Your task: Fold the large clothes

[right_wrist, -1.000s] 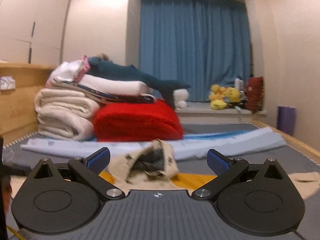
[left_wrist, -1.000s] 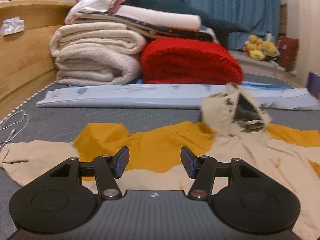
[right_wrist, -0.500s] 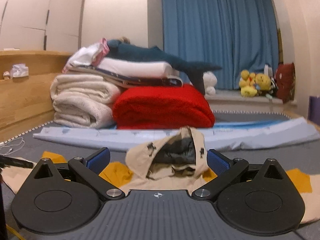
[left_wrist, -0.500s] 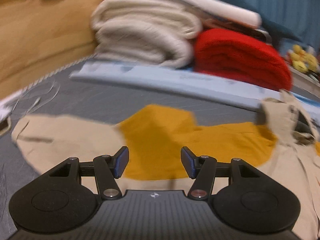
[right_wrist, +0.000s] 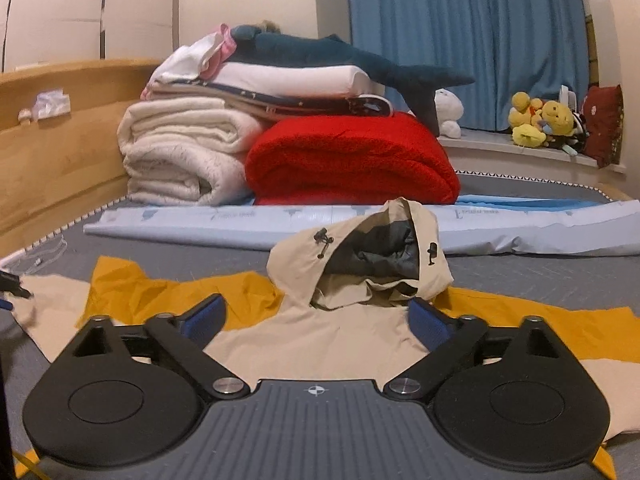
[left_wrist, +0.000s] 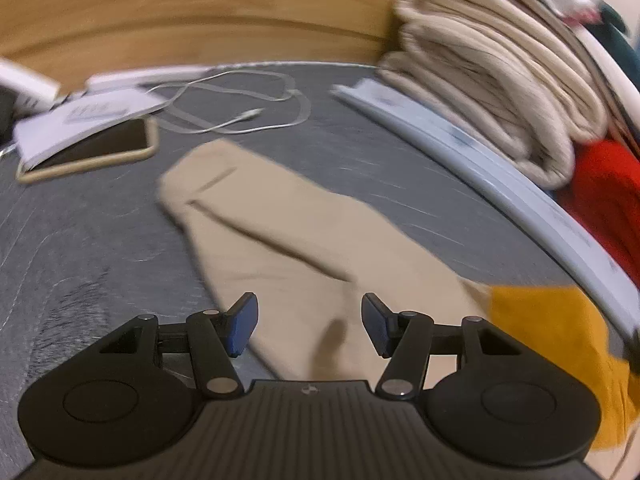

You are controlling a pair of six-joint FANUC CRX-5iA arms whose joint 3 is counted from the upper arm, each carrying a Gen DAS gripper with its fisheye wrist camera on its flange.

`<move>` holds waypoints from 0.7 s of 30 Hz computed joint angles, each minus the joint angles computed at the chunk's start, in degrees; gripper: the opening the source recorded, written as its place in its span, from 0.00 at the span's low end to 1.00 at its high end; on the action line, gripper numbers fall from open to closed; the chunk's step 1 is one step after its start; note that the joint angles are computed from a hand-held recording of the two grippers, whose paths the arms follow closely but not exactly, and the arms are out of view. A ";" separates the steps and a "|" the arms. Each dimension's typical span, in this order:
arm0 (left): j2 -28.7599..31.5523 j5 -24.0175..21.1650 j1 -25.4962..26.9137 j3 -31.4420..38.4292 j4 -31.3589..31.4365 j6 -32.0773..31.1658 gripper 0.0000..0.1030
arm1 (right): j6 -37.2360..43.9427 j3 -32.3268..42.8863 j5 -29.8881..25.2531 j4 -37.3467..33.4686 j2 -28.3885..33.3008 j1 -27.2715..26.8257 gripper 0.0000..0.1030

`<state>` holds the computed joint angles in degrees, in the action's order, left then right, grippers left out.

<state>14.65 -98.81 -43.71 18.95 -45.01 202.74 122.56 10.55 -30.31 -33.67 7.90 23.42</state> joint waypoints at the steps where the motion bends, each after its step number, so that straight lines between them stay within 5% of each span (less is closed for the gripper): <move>1: -1.01 0.78 0.17 -1.60 0.30 1.70 0.57 | 0.19 0.23 -0.58 -0.19 0.14 -0.09 0.83; 3: -3.00 2.51 0.31 -4.65 0.39 4.99 0.48 | 0.35 1.08 -2.28 -0.40 0.74 -0.28 0.62; 6: -4.29 2.84 0.37 -6.61 0.29 8.72 0.48 | -0.14 1.78 -3.90 0.34 1.41 -0.06 0.44; 14: -6.88 4.66 0.65 -10.70 1.26 18.26 0.48 | -0.44 2.92 -6.01 -0.45 2.41 -0.40 0.39; 16: -7.31 4.98 0.57 -11.34 0.55 19.10 0.37 | -0.41 3.10 -6.43 -0.46 2.55 -0.52 0.37; 18: -7.65 5.28 0.66 -11.83 0.60 19.53 0.00 | -0.32 3.27 -6.82 -0.51 2.67 -0.69 0.34; 20: -5.67 0.04 -0.61 -9.00 -0.63 18.90 0.00 | -0.33 3.27 -6.96 -0.48 2.73 -0.79 0.33; 21: -3.19 -6.22 -1.31 -5.35 -1.19 17.60 0.00 | -0.46 3.20 -6.86 -0.31 2.76 -0.79 0.33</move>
<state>11.47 -105.03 -45.02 13.60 -46.20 220.33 122.11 13.74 -37.17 -33.97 10.65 22.63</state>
